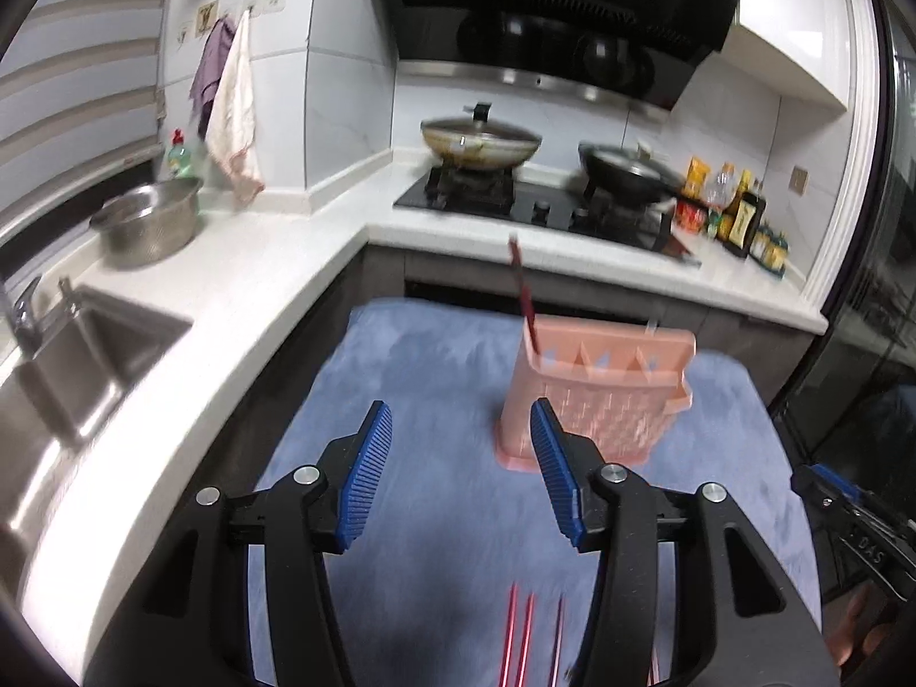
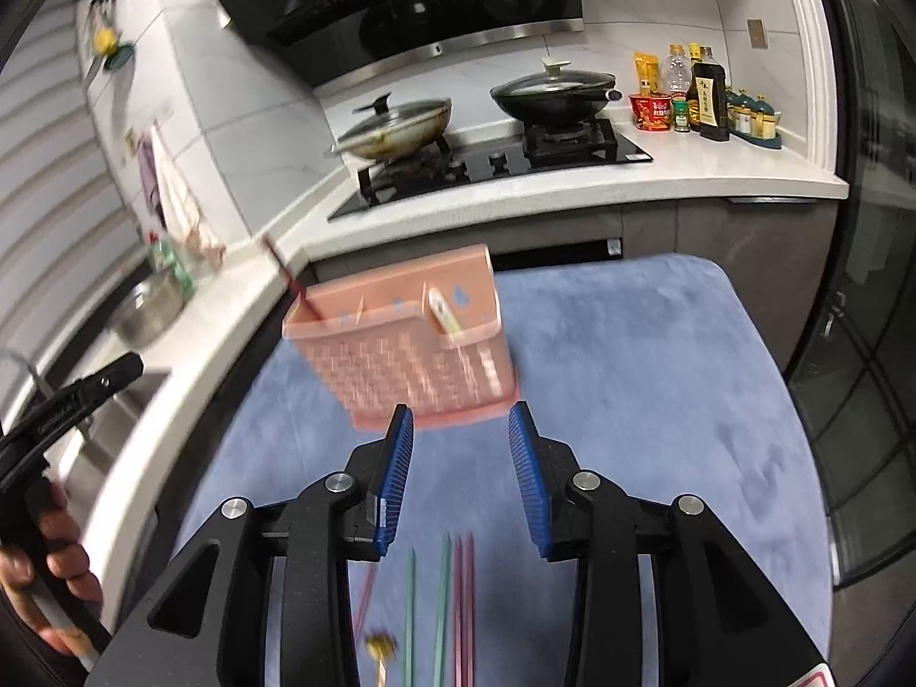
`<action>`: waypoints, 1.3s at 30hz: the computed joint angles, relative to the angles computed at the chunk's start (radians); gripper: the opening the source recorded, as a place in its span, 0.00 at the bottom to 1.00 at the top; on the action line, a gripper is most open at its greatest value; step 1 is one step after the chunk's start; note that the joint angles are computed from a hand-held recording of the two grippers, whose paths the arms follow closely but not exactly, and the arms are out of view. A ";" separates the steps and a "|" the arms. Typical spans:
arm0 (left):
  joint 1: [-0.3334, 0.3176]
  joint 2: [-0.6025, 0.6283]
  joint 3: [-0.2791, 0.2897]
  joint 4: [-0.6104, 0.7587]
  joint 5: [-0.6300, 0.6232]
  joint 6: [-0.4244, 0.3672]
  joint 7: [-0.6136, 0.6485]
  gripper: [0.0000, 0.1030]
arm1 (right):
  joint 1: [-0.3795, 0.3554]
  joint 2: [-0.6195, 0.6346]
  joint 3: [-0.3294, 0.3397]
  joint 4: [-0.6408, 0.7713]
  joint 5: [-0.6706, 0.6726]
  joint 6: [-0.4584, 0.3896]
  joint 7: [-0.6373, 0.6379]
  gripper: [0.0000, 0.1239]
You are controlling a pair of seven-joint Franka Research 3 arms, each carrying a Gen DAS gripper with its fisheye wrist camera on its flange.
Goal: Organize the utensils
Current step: 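Move both open tools back down to the remaining utensils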
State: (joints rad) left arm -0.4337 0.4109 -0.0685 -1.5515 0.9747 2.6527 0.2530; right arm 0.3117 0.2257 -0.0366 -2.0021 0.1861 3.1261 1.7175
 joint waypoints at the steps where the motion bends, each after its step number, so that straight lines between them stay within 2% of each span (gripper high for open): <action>1: 0.000 -0.021 -0.002 -0.042 0.001 0.009 -0.012 0.47 | 0.028 -0.019 -0.027 -0.035 -0.024 0.007 0.021 0.28; 4: 0.005 -0.074 -0.019 -0.154 0.002 0.021 -0.042 0.47 | 0.096 -0.084 -0.090 -0.156 -0.114 0.017 0.100 0.28; 8: 0.005 -0.122 -0.042 -0.265 0.034 0.008 -0.092 0.47 | 0.229 -0.154 -0.239 -0.289 -0.431 0.024 0.378 0.28; 10: 0.001 -0.139 -0.056 -0.309 0.053 -0.020 -0.115 0.47 | 0.250 -0.174 -0.269 -0.332 -0.568 0.021 0.506 0.28; 13: 0.021 -0.163 -0.081 -0.381 0.031 0.008 -0.127 0.47 | 0.248 -0.195 -0.275 -0.378 -0.752 0.008 0.681 0.28; 15: 0.022 -0.175 -0.091 -0.419 0.032 0.011 -0.138 0.47 | 0.233 -0.205 -0.264 -0.404 -0.844 0.003 0.768 0.28; 18: 0.026 -0.185 -0.107 -0.463 0.018 0.018 -0.143 0.47 | 0.200 -0.211 -0.225 -0.442 -0.846 0.011 0.782 0.28; 21: 0.031 -0.193 -0.119 -0.500 -0.010 0.040 -0.139 0.47 | 0.172 -0.206 -0.205 -0.443 -1.021 -0.003 0.947 0.28; 24: 0.028 -0.195 -0.126 -0.528 -0.022 0.050 -0.140 0.47 | 0.141 -0.198 -0.172 -0.453 -1.082 -0.007 1.012 0.28; 33: 0.019 -0.182 -0.128 -0.555 -0.051 0.092 -0.124 0.47 | 0.035 -0.163 -0.055 -0.461 -1.060 0.002 1.003 0.26; 39: 0.016 -0.176 -0.124 -0.563 -0.076 0.108 -0.109 0.47 | 0.025 -0.150 -0.040 -0.462 -1.043 0.000 0.988 0.21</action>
